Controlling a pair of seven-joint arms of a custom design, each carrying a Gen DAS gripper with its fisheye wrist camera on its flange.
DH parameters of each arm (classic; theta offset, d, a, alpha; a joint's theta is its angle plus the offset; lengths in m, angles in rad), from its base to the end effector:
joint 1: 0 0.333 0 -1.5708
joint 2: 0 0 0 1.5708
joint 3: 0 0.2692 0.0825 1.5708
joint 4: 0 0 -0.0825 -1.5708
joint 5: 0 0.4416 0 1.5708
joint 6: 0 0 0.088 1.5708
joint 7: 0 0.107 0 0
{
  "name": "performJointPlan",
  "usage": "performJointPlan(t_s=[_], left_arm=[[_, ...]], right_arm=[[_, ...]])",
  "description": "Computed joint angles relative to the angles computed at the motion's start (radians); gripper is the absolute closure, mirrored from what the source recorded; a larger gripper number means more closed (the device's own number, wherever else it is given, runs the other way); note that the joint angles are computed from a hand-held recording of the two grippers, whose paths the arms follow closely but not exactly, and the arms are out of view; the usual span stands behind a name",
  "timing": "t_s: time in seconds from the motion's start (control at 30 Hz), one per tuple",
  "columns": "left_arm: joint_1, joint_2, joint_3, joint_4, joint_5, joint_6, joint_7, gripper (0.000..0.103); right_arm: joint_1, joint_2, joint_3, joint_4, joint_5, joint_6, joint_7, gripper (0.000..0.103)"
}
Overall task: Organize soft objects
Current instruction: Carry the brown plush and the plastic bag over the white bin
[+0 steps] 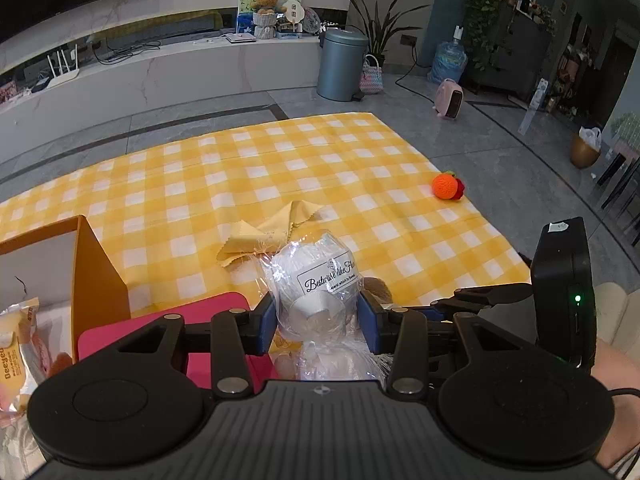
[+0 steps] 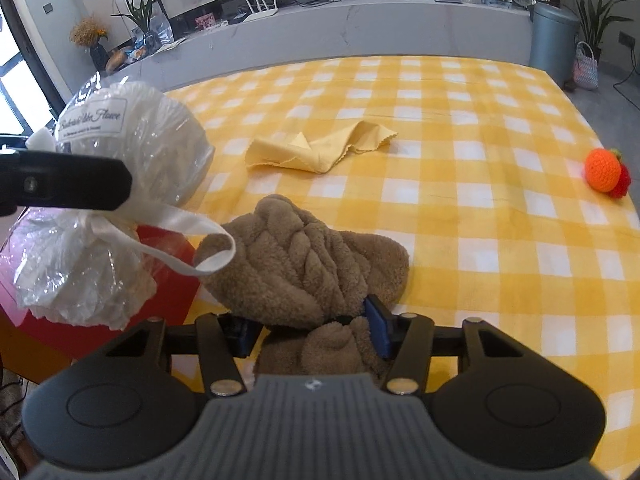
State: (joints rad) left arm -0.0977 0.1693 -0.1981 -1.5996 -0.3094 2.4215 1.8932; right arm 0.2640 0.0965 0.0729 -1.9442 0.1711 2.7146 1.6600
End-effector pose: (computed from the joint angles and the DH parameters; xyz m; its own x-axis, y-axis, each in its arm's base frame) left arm 0.6815 -0.1995 0.5493 -0.4656 -0.8749 0.1335 -0.7129 0.2814 -0.6423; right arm 0.6388 0.2163 0.4376 0.1815 -0.9601 -0.2126 -0.8037 -0.0202 -0.5947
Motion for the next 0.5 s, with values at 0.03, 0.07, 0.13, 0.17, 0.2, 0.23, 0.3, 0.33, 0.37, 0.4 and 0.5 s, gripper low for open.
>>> performJointPlan(t_s=[0.03,0.07,0.13,0.17,0.2,0.23,0.3,0.33,0.37,0.4,0.5], left_arm=[[0.001,-0.003,0.0,-0.003,-0.004,0.002,0.001,0.055],[0.002,-0.008,-0.001,-0.007,-0.008,0.005,0.002,0.055],[0.004,-0.015,-0.001,-0.011,-0.023,0.005,0.008,0.055],[0.005,-0.018,-0.001,-0.012,-0.03,0.005,0.011,0.055],[0.008,-0.024,-0.002,-0.016,-0.045,0.006,0.022,0.055],[0.011,-0.027,-0.003,-0.018,-0.066,0.006,0.035,0.055],[0.017,-0.041,-0.003,-0.026,-0.11,0.006,0.05,0.055],[0.02,-0.046,-0.001,-0.029,-0.129,0.004,0.056,0.055],[0.021,-0.054,0.0,-0.033,-0.147,0.003,0.061,0.055],[0.024,-0.064,0.002,-0.041,-0.168,0.003,0.07,0.055],[0.032,-0.108,0.012,-0.077,-0.24,0.007,0.107,0.055]], right_arm=[[0.001,0.004,-0.001,0.006,-0.008,0.002,0.005,0.051],[0.001,0.015,-0.003,0.021,-0.015,0.003,0.012,0.051],[0.0,0.004,-0.003,0.006,-0.017,0.02,0.022,0.052],[0.0,-0.009,-0.002,-0.01,-0.013,0.033,0.027,0.052],[-0.001,-0.016,-0.001,-0.019,0.001,0.043,0.023,0.052],[-0.003,-0.035,0.002,-0.038,0.022,0.052,0.011,0.052],[-0.004,-0.048,0.003,-0.055,0.053,0.072,-0.01,0.052],[-0.004,-0.053,0.003,-0.06,0.066,0.079,-0.021,0.052],[-0.003,-0.057,0.004,-0.064,0.081,0.086,-0.034,0.052],[-0.001,-0.061,0.006,-0.068,0.098,0.093,-0.052,0.052],[0.004,-0.06,0.014,-0.062,0.169,0.115,-0.124,0.052]])
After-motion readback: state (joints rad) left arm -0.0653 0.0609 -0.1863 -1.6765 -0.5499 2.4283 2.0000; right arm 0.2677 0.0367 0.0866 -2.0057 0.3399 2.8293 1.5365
